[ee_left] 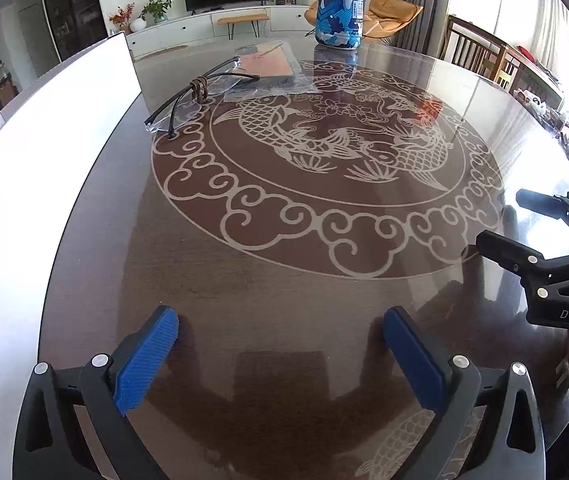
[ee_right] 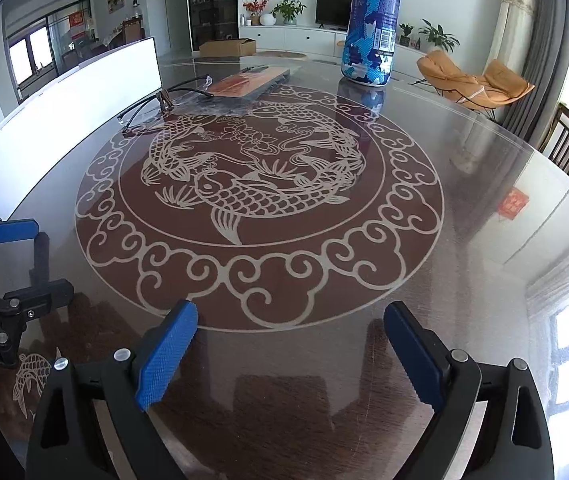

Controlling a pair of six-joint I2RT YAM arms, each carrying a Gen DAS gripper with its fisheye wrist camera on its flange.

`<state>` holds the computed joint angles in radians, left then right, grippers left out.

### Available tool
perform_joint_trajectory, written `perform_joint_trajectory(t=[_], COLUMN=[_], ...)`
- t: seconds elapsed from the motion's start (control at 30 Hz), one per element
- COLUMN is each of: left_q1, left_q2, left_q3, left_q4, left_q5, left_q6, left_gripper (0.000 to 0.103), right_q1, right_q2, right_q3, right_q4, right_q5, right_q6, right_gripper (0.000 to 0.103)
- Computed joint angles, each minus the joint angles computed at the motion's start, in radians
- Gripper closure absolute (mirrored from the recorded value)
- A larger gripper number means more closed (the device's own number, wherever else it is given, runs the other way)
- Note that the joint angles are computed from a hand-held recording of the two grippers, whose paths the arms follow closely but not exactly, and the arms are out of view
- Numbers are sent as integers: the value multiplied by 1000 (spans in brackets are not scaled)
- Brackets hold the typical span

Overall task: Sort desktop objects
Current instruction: 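Withdraw both open tools from the white box back over the table, then grasp the black-framed glasses with the left tool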

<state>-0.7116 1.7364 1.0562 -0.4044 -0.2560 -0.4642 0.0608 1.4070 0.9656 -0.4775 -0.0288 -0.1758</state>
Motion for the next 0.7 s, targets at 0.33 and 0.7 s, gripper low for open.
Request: perform_joint_trajectory(t=[0.33, 0.7], left_q1=[-2, 186], left_q2=[26, 128], left_q3=[5, 126], left_q4=[54, 74], left_q5=[-23, 67], left_q6=[0, 157], left_gripper=[0, 0], right_q1=[-17, -17], right_q2=[24, 24], right_q3=[17, 18], right_q4=[-19, -20], right_q5=[-20, -16], right_q6=[19, 23], right_gripper=[0, 0])
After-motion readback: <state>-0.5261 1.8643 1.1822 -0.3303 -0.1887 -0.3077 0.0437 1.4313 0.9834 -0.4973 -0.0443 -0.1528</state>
